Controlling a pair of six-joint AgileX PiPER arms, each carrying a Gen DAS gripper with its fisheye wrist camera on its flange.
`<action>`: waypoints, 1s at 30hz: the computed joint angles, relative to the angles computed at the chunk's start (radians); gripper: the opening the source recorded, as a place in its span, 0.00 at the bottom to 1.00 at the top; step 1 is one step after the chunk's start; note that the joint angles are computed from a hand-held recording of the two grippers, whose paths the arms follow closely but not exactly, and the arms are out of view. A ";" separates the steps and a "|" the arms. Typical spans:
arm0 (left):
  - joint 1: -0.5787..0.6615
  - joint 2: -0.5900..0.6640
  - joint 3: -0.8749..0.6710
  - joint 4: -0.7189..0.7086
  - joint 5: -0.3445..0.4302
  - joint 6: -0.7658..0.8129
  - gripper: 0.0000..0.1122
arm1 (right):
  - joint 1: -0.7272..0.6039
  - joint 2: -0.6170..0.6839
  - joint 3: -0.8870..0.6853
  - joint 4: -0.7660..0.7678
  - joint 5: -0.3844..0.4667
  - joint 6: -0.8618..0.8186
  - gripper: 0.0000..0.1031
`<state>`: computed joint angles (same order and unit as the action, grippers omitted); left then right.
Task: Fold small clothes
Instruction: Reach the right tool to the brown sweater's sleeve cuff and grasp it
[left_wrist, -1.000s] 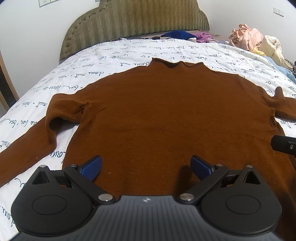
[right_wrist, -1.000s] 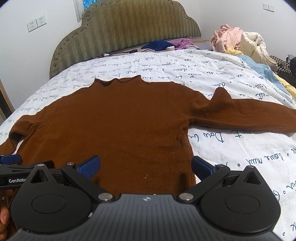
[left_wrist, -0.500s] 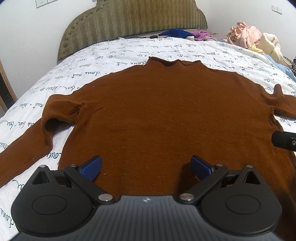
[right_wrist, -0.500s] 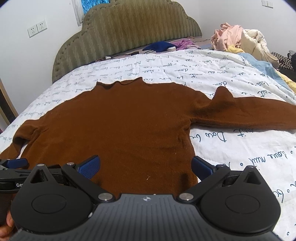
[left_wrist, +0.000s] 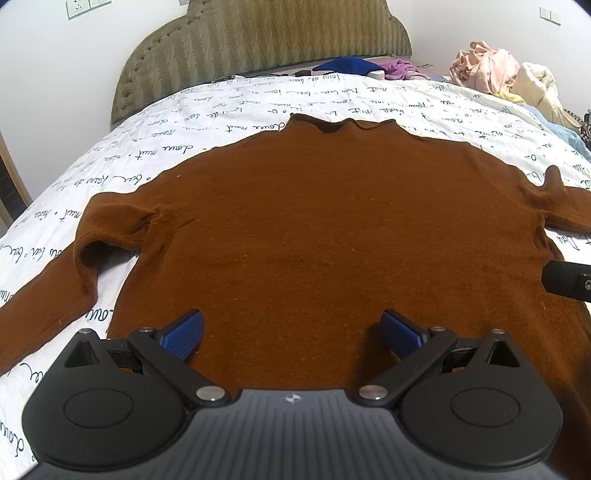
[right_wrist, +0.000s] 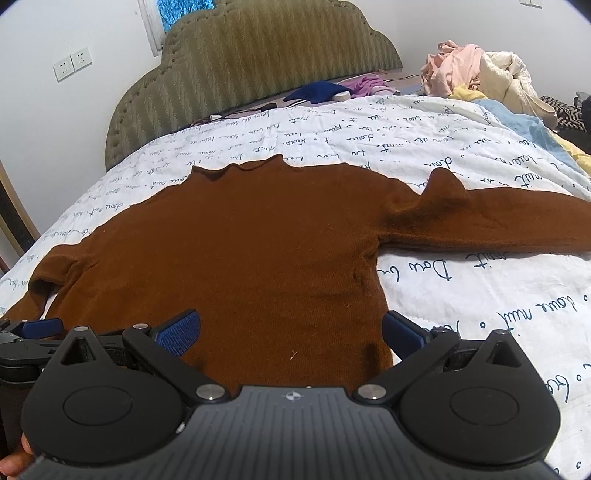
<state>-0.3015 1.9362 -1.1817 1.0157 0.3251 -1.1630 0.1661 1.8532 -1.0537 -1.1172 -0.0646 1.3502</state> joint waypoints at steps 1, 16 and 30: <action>0.001 -0.001 0.002 0.003 -0.001 -0.003 0.91 | -0.005 0.000 0.000 -0.037 -0.007 0.039 1.00; -0.063 0.013 0.043 0.441 0.007 -0.441 0.91 | -0.127 -0.024 0.085 0.250 -0.209 -0.244 1.00; -0.074 0.065 0.041 0.532 0.009 -0.521 0.91 | -0.585 0.084 0.069 0.459 -0.401 -0.262 1.00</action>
